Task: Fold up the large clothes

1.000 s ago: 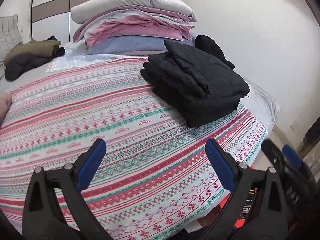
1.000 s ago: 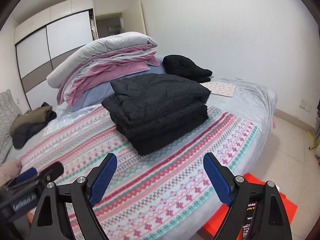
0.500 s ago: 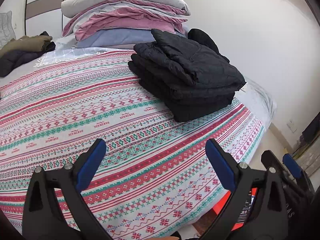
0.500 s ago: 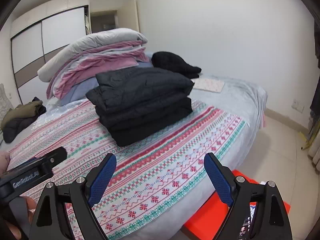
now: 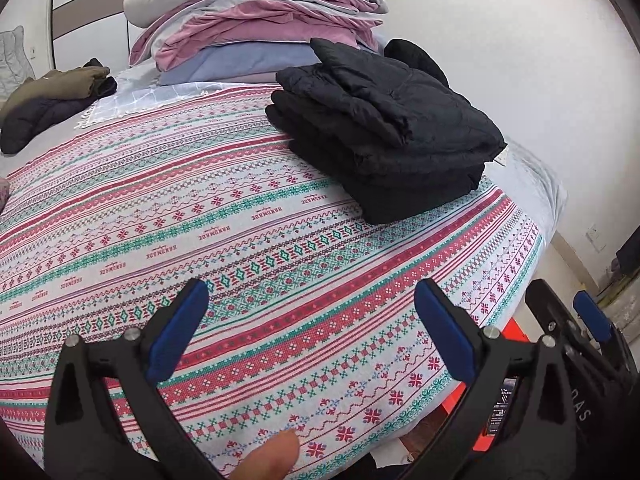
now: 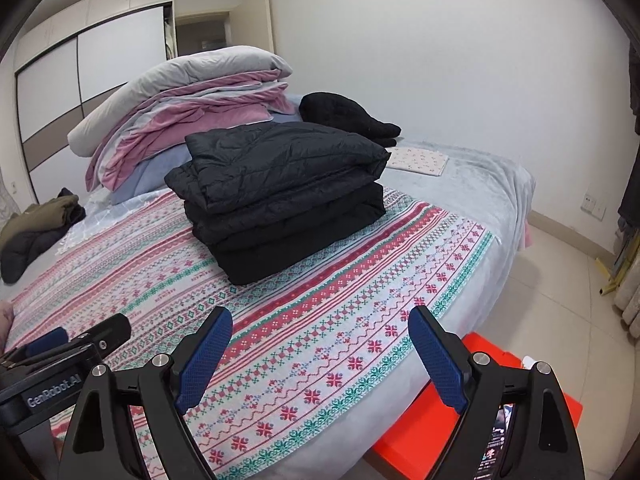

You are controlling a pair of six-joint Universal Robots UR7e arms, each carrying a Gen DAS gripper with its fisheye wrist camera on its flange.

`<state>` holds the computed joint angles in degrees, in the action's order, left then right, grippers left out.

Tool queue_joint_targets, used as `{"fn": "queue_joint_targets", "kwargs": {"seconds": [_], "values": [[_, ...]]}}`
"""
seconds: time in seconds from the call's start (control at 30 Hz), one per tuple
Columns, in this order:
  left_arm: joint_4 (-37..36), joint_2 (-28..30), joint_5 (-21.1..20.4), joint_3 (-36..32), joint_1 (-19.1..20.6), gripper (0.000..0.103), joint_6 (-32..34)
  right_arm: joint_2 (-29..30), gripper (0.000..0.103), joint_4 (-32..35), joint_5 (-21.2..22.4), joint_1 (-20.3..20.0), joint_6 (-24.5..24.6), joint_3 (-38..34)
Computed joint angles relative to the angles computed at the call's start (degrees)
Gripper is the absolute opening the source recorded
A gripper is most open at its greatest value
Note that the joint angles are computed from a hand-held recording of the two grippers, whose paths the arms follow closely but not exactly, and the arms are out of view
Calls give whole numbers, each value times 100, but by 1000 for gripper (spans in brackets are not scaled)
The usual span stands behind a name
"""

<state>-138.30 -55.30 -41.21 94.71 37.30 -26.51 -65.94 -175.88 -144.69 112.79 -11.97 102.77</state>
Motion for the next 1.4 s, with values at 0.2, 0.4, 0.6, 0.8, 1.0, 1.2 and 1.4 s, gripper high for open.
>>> {"fn": "queue_joint_targets", "kwargs": {"seconds": [0.2,0.4,0.6,0.8,1.0,1.2,1.4], "values": [[17,5,51,15,17,102,59,90,99,-55,-10,-32,-20,-42],[-13,32,-9,-2,36,102,192,186,103,-405,-61,-46,-127,-58],[-112,33,37,14,50,102,206,212,103,-291,-37,-96,17,-100],[-138,27,20,36,54,102,256,248,103,-247,-66,-89,5,-118],[-132,47,-2,18,57,102,239,283,103,-271,-135,-79,-55,-145],[-158,47,28,26,52,102,239,325,103,-291,-194,-61,-109,-169],[-160,51,43,16,52,102,241,363,103,-301,-245,-47,-134,-181]]}}
